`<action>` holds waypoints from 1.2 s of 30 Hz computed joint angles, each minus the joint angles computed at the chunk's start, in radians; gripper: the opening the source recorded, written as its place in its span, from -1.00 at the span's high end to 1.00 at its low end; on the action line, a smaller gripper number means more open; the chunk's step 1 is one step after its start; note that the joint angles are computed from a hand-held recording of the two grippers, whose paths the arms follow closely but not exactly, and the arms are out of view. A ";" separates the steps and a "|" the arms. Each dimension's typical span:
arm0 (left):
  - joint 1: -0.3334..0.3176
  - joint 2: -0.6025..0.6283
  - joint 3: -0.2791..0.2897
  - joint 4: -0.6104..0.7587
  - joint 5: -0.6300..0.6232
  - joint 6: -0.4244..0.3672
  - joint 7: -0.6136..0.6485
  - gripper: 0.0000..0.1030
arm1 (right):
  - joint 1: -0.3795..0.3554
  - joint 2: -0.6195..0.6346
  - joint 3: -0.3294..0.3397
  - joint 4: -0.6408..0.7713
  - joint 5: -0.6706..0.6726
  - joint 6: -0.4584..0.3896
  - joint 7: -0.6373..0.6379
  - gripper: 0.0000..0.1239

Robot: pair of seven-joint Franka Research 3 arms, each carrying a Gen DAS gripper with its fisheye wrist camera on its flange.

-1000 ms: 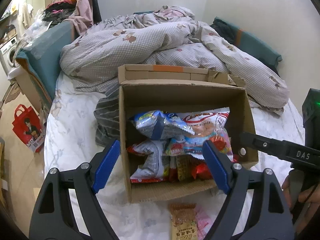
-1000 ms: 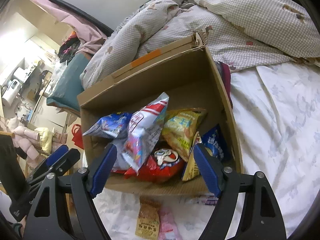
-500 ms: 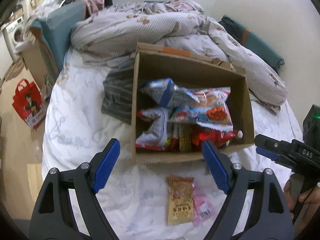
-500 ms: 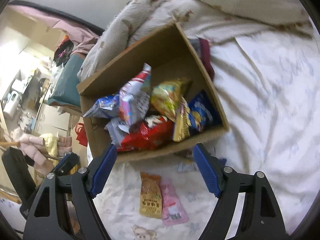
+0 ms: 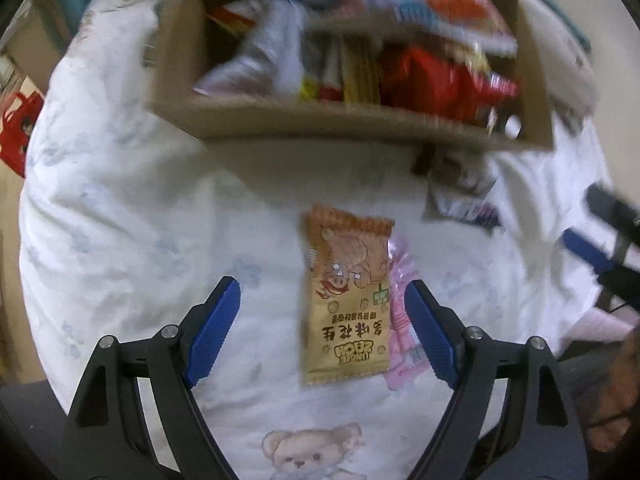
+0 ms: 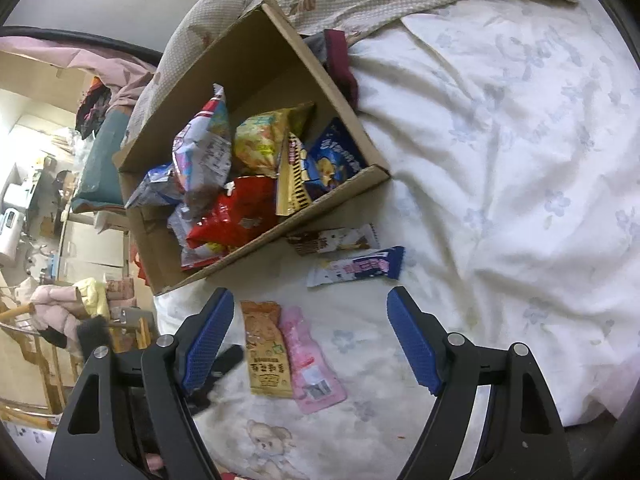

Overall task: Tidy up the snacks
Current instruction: 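Withdraw both open tools from the box toward the small packets, then grasp the peanut candy packet with the left tool while the right tool grasps a white bar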

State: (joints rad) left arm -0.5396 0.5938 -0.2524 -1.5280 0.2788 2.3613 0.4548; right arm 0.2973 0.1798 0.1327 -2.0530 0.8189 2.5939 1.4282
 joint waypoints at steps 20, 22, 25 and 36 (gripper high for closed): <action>-0.023 0.063 0.008 0.104 -0.023 -0.054 0.058 0.78 | 0.103 0.242 -0.051 0.240 -0.501 -0.116 0.311 -0.60; -0.019 0.054 0.006 0.095 -0.019 -0.051 0.063 0.83 | 0.133 0.267 -0.067 0.272 -0.577 -0.129 0.356 -0.60; -0.014 0.041 0.001 0.060 -0.024 -0.035 0.051 0.84 | 0.161 0.321 -0.082 0.334 -0.661 -0.170 0.402 -0.60; -0.027 0.180 0.007 0.244 -0.036 -0.139 0.103 -0.11 | 0.170 0.304 -0.079 0.293 -0.741 -0.131 0.424 -0.30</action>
State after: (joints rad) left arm -0.5666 0.7735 -0.2458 -1.2844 0.2431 2.2224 0.5582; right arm 0.4670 0.4836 0.0538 -1.7600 0.0779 2.4624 1.8522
